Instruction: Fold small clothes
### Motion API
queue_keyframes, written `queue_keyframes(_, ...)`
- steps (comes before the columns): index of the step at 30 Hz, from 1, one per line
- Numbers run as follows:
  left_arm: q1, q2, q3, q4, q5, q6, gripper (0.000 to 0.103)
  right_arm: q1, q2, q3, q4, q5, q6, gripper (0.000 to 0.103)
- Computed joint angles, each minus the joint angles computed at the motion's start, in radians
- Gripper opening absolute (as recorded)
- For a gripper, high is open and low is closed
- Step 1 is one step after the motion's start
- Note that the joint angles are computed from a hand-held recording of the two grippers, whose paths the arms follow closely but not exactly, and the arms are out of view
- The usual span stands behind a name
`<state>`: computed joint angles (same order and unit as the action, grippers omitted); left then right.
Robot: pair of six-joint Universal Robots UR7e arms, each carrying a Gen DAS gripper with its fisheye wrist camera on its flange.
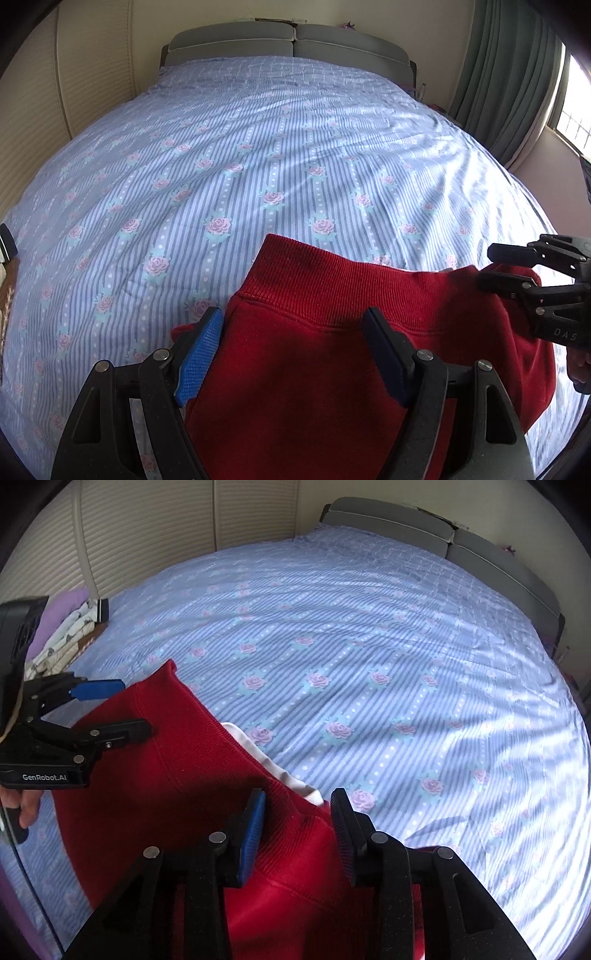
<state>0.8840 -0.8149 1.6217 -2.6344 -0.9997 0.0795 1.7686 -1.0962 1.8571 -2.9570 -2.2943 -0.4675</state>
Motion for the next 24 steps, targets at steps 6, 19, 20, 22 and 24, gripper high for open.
queue_keyframes(6,-0.001,0.005,0.023,-0.077,-0.017,-0.004,0.082,0.03,-0.024,0.094,-0.278,-0.182,-0.02,0.037)
queue_keyframes(19,0.017,0.039,0.015,-0.098,0.041,0.033,0.083,-0.031,-0.009,0.158,-0.393,-0.22,0.019,0.015)
queue_keyframes(20,0.016,0.042,0.016,-0.104,0.046,0.04,0.083,-0.034,-0.008,0.163,-0.411,-0.22,0.02,0.014)
queue_keyframes(22,0.015,0.046,0.02,-0.118,0.056,0.053,0.083,-0.04,-0.011,0.17,-0.436,-0.224,0.035,0.012)
queue_keyframes(24,0.017,0.048,0.022,-0.125,0.057,0.055,0.083,-0.045,-0.024,0.188,-0.476,-0.211,0.06,0.012)
